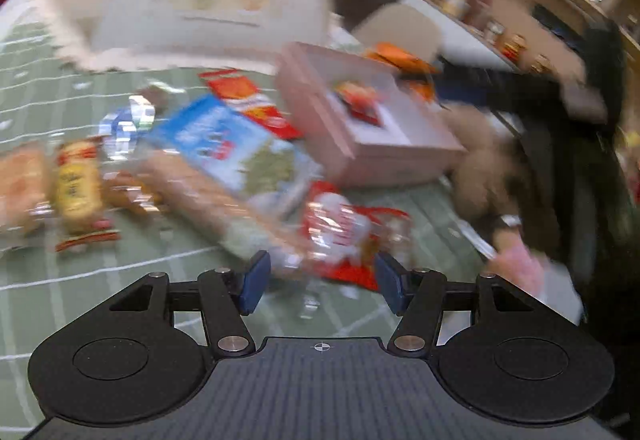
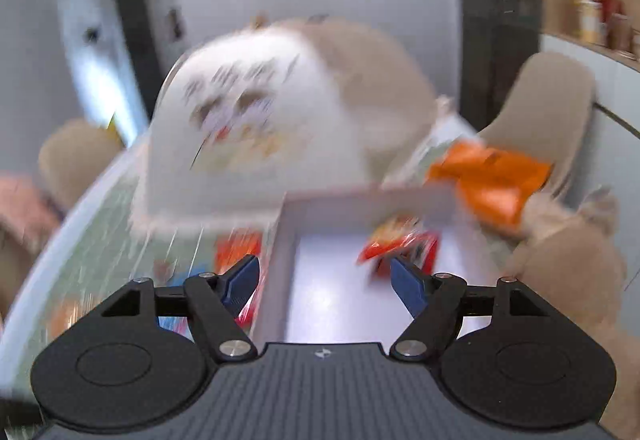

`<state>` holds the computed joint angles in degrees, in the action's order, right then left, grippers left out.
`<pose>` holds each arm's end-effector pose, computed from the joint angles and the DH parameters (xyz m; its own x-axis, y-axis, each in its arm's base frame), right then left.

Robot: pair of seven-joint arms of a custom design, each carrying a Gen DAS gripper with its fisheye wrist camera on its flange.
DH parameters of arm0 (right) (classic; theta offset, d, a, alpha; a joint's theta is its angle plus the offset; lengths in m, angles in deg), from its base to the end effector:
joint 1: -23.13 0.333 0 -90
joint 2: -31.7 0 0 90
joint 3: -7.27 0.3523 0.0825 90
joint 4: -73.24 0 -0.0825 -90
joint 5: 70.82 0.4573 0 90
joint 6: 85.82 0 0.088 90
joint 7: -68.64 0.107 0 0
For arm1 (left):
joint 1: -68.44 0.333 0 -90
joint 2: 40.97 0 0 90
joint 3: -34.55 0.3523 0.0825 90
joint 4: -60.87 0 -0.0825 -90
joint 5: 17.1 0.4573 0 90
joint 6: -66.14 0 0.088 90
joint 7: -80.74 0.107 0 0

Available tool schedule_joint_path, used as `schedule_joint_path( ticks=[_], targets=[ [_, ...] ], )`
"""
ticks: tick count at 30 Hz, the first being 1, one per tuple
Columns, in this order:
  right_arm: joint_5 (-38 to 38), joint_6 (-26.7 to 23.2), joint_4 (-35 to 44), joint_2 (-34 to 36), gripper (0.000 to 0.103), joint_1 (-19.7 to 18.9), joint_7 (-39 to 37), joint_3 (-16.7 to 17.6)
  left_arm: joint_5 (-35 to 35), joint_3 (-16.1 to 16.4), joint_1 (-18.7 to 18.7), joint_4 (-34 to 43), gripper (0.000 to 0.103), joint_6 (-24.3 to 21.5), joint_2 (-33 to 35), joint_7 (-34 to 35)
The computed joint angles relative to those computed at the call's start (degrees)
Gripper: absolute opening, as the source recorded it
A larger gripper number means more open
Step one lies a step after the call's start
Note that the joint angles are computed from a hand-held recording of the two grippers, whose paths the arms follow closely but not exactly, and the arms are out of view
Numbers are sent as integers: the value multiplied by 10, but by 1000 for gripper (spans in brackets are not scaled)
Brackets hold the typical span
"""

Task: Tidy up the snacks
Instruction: 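Carry both snacks over the pink box and open both tools to drop them, then grasp the blue-wrapped lollipop with the right tool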

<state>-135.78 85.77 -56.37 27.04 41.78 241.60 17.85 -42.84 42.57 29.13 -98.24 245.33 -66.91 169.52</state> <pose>0.4830 0.3461 0.4515 0.2040 -0.9671 -0.1520 -0.6348 -0.0125 -0.7726 0.3975 -0.1992 0.4118 -0.1979 -0.9023 0.3830 -0.7885 -0.0856 -0.6091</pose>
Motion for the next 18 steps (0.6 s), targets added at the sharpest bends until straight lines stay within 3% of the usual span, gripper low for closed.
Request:
schedule_joint_path(
  ticks=[1,3,4,6,10,12,15,16,18],
  targets=[
    [23,3,-12,-1,74,8,-27,1,8,-31,37,-4,62,-5,-5,-20],
    [82,16,-30,3,74,21,-79,1,15,-57,75,-10,62,-10,-14,-50],
    [147,22,-43,7,74,32,-132,-3,19,-63,86,-12,62,-14,-17,-61],
    [197,13,-42,25,73,40,-173,1,23,-60,91,-12,62,-15,-18,-73],
    [140,-20,-28,50,69,59,-135,0,44,-89,130,1,62,-24,-5,-107],
    [189,-20,-24,65,62,71,-174,-2,55,-95,141,1,61,-32,-7,-115],
    [280,-4,-26,72,61,87,-237,-2,71,-108,165,1,59,-40,-5,-128],
    [269,-4,-22,73,61,104,-229,-11,75,-110,171,-1,59,-38,-5,-131],
    [338,9,-24,75,59,106,-317,8,84,-117,185,-6,59,-28,-8,-143]
  ],
)
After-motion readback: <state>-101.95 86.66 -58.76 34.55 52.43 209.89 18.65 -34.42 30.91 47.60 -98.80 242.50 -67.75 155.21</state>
